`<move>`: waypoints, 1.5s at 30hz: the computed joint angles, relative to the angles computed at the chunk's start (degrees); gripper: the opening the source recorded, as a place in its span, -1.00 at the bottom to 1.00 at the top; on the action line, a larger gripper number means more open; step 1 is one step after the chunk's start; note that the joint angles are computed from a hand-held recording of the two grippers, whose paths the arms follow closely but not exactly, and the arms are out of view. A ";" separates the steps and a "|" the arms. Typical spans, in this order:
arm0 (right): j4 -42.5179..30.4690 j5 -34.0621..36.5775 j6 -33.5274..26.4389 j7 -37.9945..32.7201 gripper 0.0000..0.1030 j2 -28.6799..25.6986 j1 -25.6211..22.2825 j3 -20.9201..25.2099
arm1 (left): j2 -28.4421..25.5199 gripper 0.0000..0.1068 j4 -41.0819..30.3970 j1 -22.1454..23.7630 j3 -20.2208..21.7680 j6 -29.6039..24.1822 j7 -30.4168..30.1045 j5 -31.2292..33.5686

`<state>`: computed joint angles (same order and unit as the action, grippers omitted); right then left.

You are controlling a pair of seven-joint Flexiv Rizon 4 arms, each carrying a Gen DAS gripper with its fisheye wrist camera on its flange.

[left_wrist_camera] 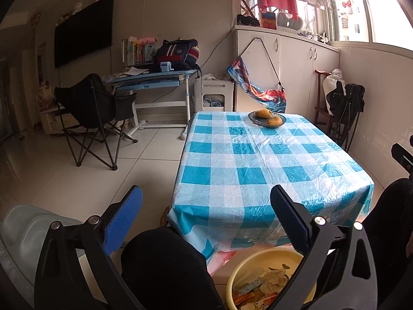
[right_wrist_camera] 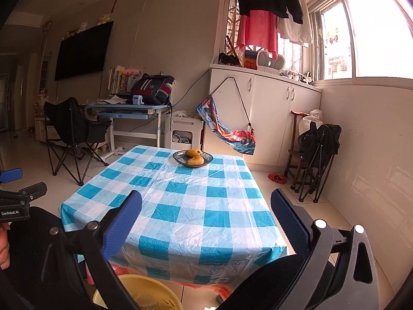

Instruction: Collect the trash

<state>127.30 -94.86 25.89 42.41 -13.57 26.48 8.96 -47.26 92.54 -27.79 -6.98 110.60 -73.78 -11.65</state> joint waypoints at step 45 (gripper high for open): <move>1.42 0.49 0.59 2.54 0.86 0.79 -0.42 0.35 | 1.13 0.80 1.82 -3.95 3.55 3.06 3.04 -5.62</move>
